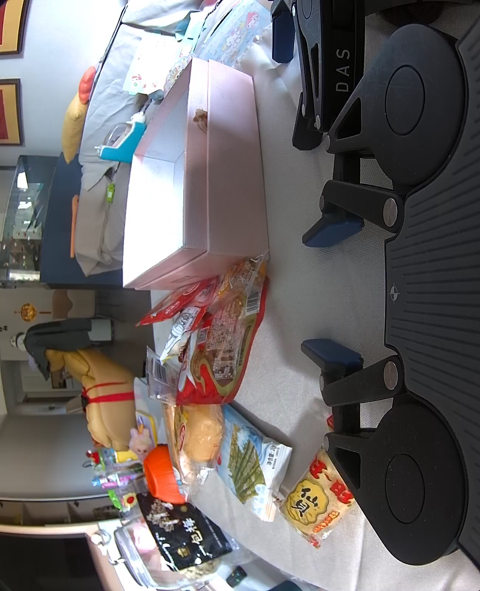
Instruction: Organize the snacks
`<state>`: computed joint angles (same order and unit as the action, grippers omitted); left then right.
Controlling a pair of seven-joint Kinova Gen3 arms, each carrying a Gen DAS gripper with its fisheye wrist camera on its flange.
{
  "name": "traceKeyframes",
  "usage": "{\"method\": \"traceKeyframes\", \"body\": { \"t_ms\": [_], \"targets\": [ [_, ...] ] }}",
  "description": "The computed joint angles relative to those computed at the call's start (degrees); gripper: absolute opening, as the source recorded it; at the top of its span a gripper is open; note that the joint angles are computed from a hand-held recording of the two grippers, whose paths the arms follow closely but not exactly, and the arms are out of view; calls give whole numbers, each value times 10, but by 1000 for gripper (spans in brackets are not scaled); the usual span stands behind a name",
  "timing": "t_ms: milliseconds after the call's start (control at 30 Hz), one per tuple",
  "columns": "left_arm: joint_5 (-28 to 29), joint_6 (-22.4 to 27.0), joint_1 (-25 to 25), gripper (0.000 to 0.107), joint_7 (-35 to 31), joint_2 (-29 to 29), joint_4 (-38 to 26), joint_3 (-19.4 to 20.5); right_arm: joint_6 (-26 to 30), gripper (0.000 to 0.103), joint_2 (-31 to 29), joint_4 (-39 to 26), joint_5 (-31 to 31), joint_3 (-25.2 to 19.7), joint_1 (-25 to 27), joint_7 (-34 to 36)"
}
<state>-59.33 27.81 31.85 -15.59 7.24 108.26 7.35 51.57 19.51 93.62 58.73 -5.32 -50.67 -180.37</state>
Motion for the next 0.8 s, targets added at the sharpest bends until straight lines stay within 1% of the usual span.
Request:
{"method": "traceKeyframes", "body": {
  "t_ms": [33,67,100,167,200,233,333,400,433,467,500,533,567,600,633,667,700,733,767,800],
  "targets": [
    [0,0,1,61,1,0,0,0,0,103,0,0,0,0,0,-1],
    [1,0,10,61,0,1,0,-11,0,103,0,0,0,0,0,-1],
    [7,-1,28,61,-5,1,-2,-30,0,103,0,0,0,0,0,-1],
    [25,-9,73,61,-21,1,-4,-83,0,103,0,1,1,0,0,-1],
    [29,-11,92,61,-24,2,-5,-103,0,103,0,1,1,-1,0,-1],
    [29,-11,101,61,-24,2,-5,-113,0,103,0,1,1,-1,0,-1],
    [29,-12,98,61,-24,0,-3,-111,0,103,-1,1,1,-1,0,-2],
    [29,-13,97,61,-25,0,-2,-112,-7,103,-2,3,-8,27,-21,2],
    [32,-13,99,61,-28,0,-2,-113,-8,103,-3,0,-19,34,-25,15],
    [32,-12,96,61,-29,0,-3,-110,-7,103,-4,-6,-35,30,-19,37],
    [32,-11,99,61,-30,1,-4,-113,-9,103,-8,-8,-48,16,-3,61],
    [34,-10,100,61,-37,3,-7,-115,-10,103,-13,-12,-60,-8,23,84],
    [38,-15,108,61,-50,4,-8,-126,-15,103,-17,-15,-75,-32,50,107],
    [52,-22,110,61,-67,1,-7,-132,-17,103,-15,-23,-93,-55,77,131],
    [74,-27,102,61,-89,-5,-5,-130,-14,103,-11,-35,-107,-68,92,154],
    [88,-31,87,60,-112,-11,-2,-118,-12,103,-10,-41,-117,-71,98,171],
    [111,-34,61,59,-136,-13,-3,-94,-12,103,-9,-44,-126,-63,94,178],
    [135,-43,35,59,-159,-26,5,-75,-11,103,-11,-43,-130,-50,79,176],
    [158,-57,8,59,-182,-43,17,-57,-14,103,-11,-43,-136,-26,60,181],
    [181,-69,-18,59,-205,-60,28,-40,-18,103,-13,-42,-144,-13,51,194]
  ]
}}
